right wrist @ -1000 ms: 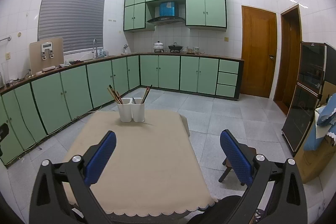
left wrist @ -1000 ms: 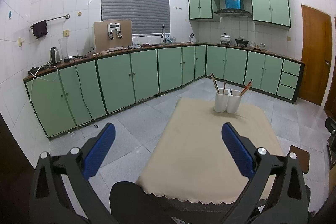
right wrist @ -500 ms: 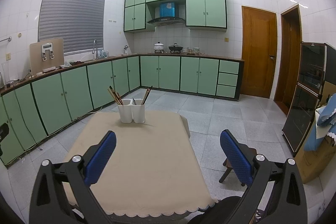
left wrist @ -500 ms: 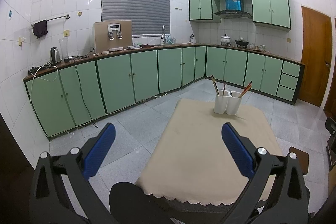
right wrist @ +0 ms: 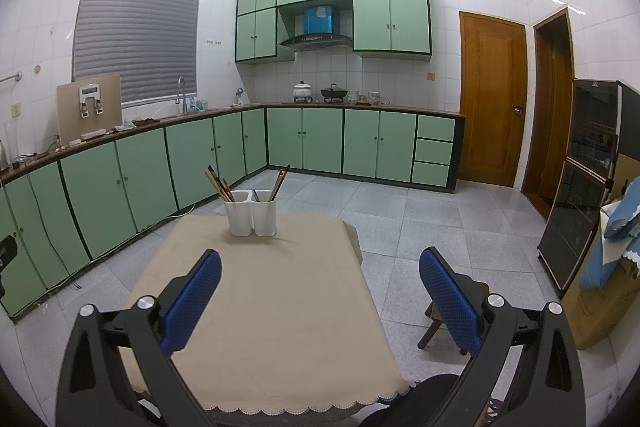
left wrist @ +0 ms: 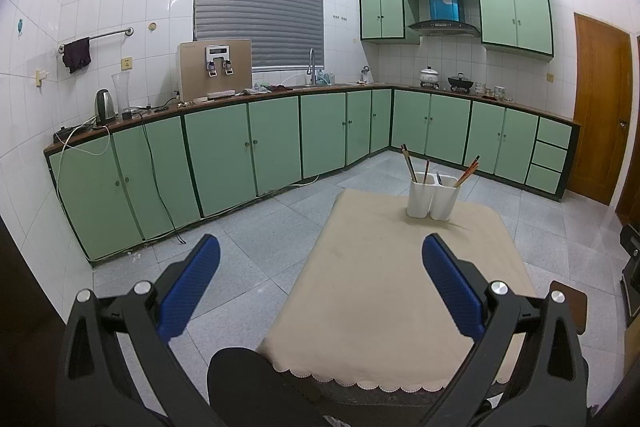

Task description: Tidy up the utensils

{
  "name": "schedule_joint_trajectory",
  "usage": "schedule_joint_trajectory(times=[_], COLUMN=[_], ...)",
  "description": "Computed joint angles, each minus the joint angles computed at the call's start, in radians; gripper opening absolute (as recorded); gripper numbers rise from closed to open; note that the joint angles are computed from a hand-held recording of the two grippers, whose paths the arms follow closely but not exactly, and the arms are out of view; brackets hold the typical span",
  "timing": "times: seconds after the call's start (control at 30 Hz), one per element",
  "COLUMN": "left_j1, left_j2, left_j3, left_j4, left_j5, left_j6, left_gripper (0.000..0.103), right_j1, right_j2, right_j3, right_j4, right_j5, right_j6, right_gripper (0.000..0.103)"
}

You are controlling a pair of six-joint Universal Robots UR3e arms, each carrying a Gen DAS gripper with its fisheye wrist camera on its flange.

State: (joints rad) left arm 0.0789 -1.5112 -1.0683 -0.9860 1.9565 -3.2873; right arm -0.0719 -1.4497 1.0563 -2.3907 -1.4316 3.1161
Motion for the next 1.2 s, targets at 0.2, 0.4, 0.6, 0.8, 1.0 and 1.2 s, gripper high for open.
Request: schedule_joint_trajectory(times=[0.2, 0.4, 0.6, 0.8, 1.0, 1.2], left_j1=[-0.005, -0.006, -0.007, -0.011, -0.010, -0.017], left_j2=[-0.005, -0.007, -0.007, -0.012, -0.013, -0.021], left_j3=[0.014, 0.021, 0.020, 0.037, 0.039, 0.052], left_j4=[-0.012, -0.018, -0.018, -0.030, -0.034, -0.041], left_j5=[0.003, 0.001, 0.003, 0.005, 0.003, 0.009], left_j6=[-0.004, -0.008, -0.008, -0.010, -0.011, -0.017], left_gripper=[0.098, 0.098, 0.098, 0.098, 0.098, 0.098], right_j1=[0.000, 0.000, -0.002, -0.004, -0.010, -0.013], right_j2=[0.000, 0.003, 0.000, -0.002, -0.009, -0.014], right_j3=[0.000, -0.010, -0.006, -0.006, -0.003, 0.004], right_j4=[0.001, 0.007, 0.007, 0.010, 0.016, 0.014], right_j5=[0.001, -0.001, 0.002, 0.006, 0.014, 0.018], right_j6=[-0.001, 0.001, 0.002, 0.001, -0.001, 0.001], right_gripper=[0.097, 0.097, 0.097, 0.097, 0.097, 0.097])
